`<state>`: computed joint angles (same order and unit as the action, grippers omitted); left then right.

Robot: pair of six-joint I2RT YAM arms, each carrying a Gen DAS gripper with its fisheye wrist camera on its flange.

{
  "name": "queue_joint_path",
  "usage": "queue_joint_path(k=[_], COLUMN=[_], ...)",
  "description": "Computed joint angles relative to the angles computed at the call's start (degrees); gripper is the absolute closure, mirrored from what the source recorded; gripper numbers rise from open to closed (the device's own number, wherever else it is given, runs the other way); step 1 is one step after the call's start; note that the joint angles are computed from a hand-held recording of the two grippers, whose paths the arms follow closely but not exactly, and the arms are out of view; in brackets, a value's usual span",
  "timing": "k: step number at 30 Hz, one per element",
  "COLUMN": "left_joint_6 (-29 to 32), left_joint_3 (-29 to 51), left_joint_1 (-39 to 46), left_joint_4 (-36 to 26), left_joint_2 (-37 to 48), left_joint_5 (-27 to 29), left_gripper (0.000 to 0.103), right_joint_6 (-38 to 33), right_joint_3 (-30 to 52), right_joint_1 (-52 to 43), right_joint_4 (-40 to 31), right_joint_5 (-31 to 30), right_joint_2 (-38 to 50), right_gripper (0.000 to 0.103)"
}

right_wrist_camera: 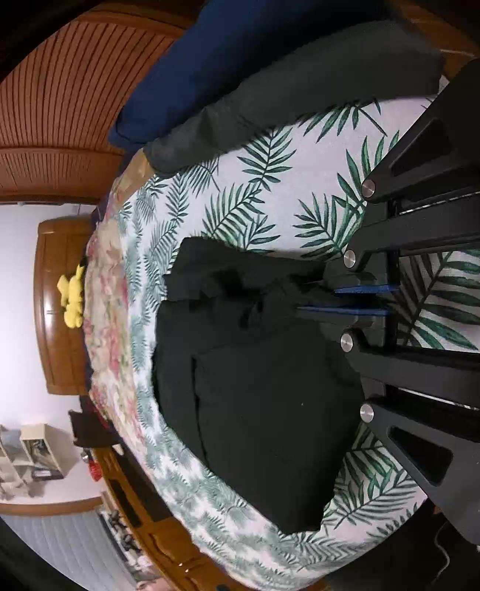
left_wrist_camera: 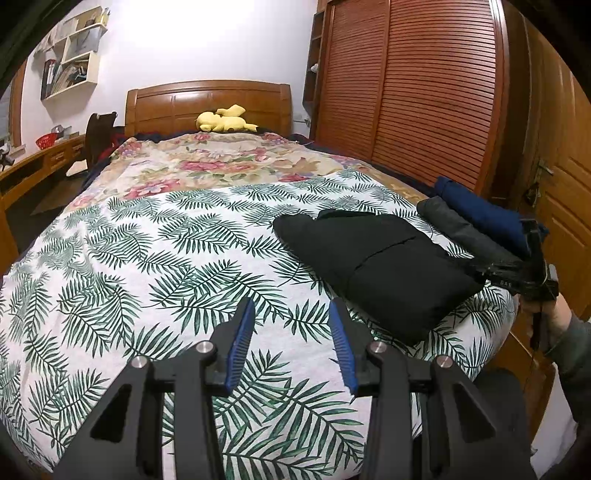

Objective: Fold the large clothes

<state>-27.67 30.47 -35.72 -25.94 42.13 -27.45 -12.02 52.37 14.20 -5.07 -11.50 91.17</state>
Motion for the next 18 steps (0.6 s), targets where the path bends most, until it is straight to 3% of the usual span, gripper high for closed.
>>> queue_joint_path(k=[2, 7, 18], left_joint_6=[-0.1, -0.28, 0.41], left_joint_3=[0.2, -0.15, -0.82], left_joint_1=[-0.45, -1.15, -1.25], left_joint_4=[0.0, 0.64, 3.42], left_joint_2=[0.21, 0.17, 2.53], left_joint_5=[-0.22, -0.26, 0.16], left_gripper=[0.063, 0.063, 0.062], right_joint_6=[0.56, 1.26, 1.74], right_joint_3=[-0.13, -0.1, 3.51], right_joint_1=[0.53, 2.1, 9.9], right_joint_4=[-0.68, -0.73, -0.99], right_joint_5=[1.17, 3.54, 1.71], right_joint_2=[-2.2, -6.43, -1.8], right_gripper=[0.094, 0.059, 0.056])
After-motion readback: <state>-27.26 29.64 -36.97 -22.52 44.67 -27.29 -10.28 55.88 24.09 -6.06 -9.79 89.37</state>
